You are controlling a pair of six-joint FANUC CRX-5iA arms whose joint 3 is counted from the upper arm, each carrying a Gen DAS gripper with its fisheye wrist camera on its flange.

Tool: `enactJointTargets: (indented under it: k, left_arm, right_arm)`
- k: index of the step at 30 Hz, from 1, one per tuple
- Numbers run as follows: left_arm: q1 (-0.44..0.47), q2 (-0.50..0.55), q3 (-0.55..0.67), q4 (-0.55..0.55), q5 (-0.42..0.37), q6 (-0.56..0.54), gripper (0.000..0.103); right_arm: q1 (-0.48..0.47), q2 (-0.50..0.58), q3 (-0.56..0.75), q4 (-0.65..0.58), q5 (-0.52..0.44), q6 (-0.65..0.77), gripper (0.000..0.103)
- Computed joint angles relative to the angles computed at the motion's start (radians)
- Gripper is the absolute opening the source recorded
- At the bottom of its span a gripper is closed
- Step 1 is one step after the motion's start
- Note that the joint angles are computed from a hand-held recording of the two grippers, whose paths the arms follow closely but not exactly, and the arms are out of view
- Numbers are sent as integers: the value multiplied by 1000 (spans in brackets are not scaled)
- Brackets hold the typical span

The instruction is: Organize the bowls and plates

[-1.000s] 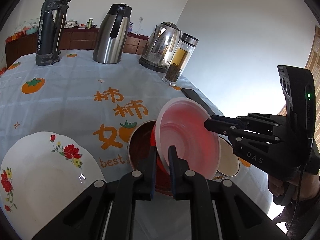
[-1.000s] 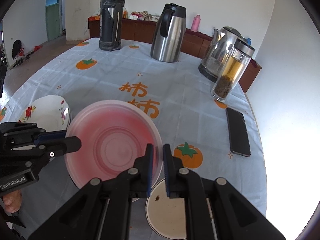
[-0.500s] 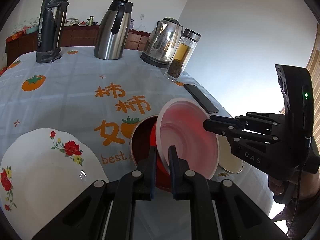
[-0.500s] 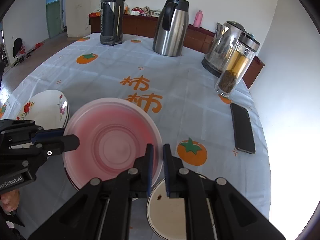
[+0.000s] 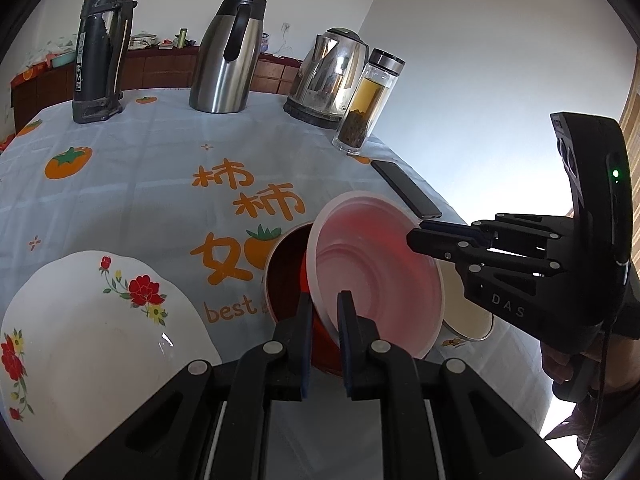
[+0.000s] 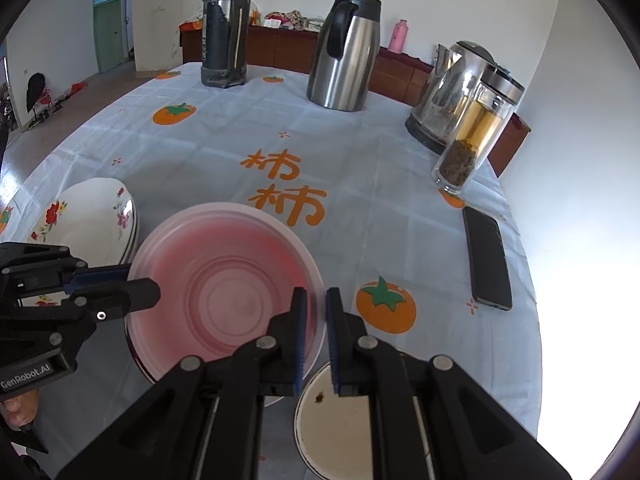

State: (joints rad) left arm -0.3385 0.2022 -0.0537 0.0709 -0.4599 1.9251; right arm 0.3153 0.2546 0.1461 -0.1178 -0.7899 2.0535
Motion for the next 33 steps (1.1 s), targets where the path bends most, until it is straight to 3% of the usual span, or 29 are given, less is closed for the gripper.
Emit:
enactJointTargets:
  k: [18, 25, 33]
  left_arm:
    - [-14, 13, 42, -81, -49, 54, 14]
    - [3, 12, 13, -6, -21, 1, 14]
    - [0, 11, 13, -27, -14, 13, 14]
  right_arm:
    - [8, 33, 18, 20, -18, -11, 10]
    - [11, 38, 28, 31, -38, -4, 10]
    - [16, 46, 33, 50, -49, -1, 9]
